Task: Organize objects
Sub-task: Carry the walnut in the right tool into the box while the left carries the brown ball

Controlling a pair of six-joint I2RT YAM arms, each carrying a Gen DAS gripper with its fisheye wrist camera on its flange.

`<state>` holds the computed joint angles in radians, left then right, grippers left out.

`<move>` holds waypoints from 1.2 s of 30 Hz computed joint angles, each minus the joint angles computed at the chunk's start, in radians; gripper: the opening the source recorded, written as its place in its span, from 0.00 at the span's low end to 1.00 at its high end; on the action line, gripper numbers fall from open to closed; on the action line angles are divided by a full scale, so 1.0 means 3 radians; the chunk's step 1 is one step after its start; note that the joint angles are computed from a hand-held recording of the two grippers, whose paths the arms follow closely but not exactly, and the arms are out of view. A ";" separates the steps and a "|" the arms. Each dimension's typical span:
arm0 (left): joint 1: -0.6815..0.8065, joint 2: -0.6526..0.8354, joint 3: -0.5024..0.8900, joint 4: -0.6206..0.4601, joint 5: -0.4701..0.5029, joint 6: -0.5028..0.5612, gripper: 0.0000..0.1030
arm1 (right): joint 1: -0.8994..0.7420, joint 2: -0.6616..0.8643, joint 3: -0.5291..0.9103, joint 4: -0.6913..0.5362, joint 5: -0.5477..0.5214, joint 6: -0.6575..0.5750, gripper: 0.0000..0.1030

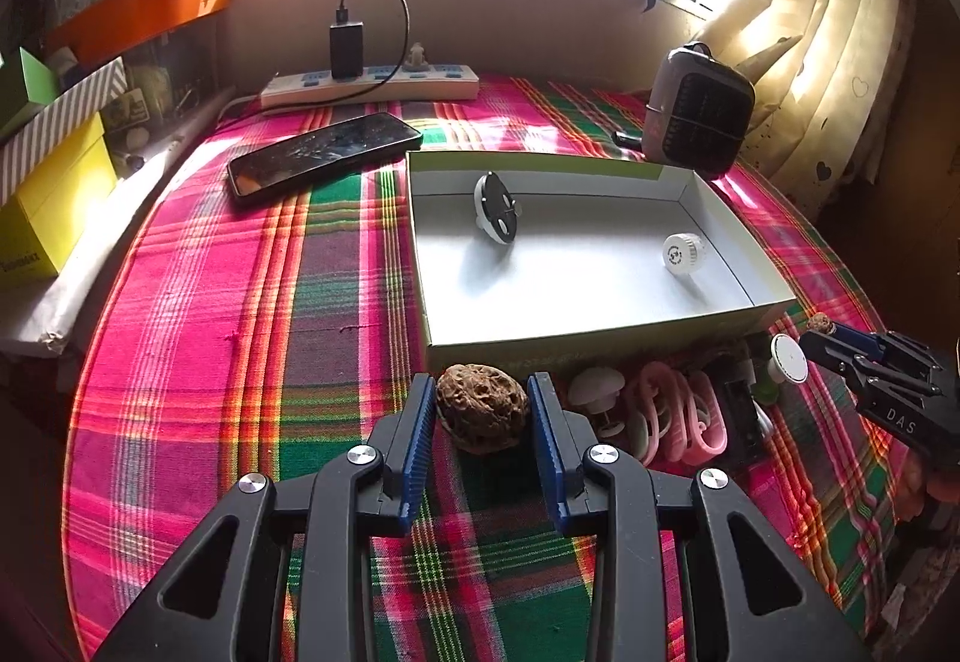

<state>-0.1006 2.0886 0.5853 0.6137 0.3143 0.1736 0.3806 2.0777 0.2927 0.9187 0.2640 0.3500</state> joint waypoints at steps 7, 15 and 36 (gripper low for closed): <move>-0.0068 -0.0083 0.0060 -0.0093 0.0019 -0.0010 0.28 | -0.0008 -0.0287 0.0044 -0.0224 0.0007 -0.0103 0.31; -0.0186 -0.0040 0.0275 -0.0235 -0.0021 -0.0046 0.28 | -0.0137 -0.0405 0.0370 -0.0562 -0.0211 -0.0259 0.31; -0.0299 0.0442 0.1069 -0.0661 -0.0161 -0.0074 0.29 | -0.0450 0.0252 0.1708 -0.1506 -0.0490 -0.0544 0.31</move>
